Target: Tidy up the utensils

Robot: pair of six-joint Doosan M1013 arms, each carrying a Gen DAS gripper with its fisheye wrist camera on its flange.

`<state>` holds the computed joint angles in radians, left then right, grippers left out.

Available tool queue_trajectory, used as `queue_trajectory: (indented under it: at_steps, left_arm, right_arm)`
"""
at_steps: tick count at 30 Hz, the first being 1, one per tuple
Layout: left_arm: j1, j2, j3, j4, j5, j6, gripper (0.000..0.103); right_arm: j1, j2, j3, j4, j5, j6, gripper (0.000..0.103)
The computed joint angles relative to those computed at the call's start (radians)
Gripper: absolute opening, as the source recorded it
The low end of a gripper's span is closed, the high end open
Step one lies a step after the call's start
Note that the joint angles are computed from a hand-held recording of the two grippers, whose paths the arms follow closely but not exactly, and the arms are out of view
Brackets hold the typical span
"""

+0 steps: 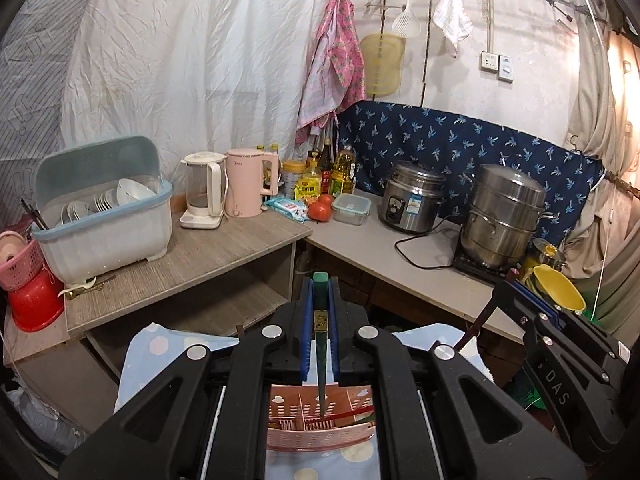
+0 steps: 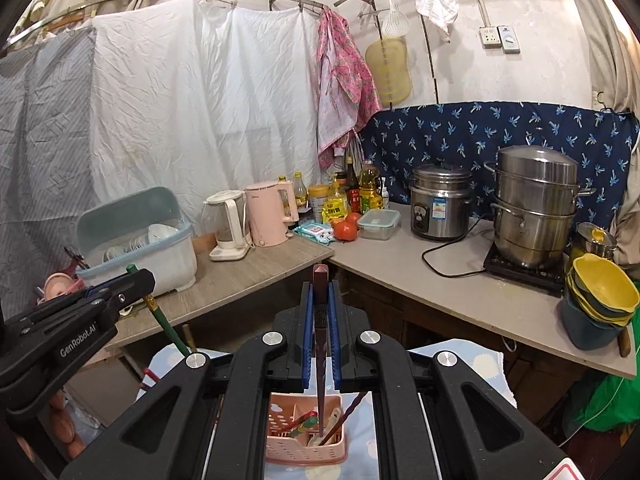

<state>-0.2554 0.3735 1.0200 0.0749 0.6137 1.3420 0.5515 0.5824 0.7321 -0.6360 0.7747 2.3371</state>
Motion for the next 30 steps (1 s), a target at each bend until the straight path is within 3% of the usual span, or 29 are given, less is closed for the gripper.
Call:
queue_trajectory:
  at_steps: [11, 15, 16, 17, 18, 19, 20, 30]
  left_arm:
    - [0.008, 0.046, 0.004, 0.009, 0.032, -0.015, 0.007]
    - [0.001, 0.042, 0.031, 0.065, 0.015, -0.054, 0.007]
    - [-0.003, 0.04, 0.039, 0.089, 0.008, -0.073, 0.008]
    - [-0.007, 0.038, 0.046, 0.127, 0.008, -0.104, 0.011]
    - [-0.01, 0.036, 0.051, 0.147, 0.01, -0.12, 0.021]
    - [-0.011, 0.034, 0.055, 0.16, 0.015, -0.136, 0.031]
    - [-0.011, 0.03, 0.061, 0.171, 0.019, -0.154, 0.034]
    - [-0.031, -0.041, 0.165, 0.266, 0.017, -0.222, 0.035]
  right_arm:
    - [-0.012, 0.068, -0.045, 0.101, 0.055, -0.058, 0.007]
    - [-0.009, 0.073, -0.035, 0.114, 0.071, -0.071, 0.008]
    - [-0.007, 0.069, -0.023, 0.107, 0.066, -0.062, 0.009]
    - [-0.003, 0.064, -0.013, 0.093, 0.069, -0.051, 0.019]
    - [0.001, 0.06, -0.003, 0.075, 0.072, -0.037, 0.037]
    - [0.005, 0.053, 0.011, 0.052, 0.066, -0.018, 0.046]
    - [0.01, 0.044, 0.029, 0.023, 0.06, 0.008, 0.056]
    - [0.05, -0.037, 0.16, -0.016, 0.068, 0.074, 0.063]
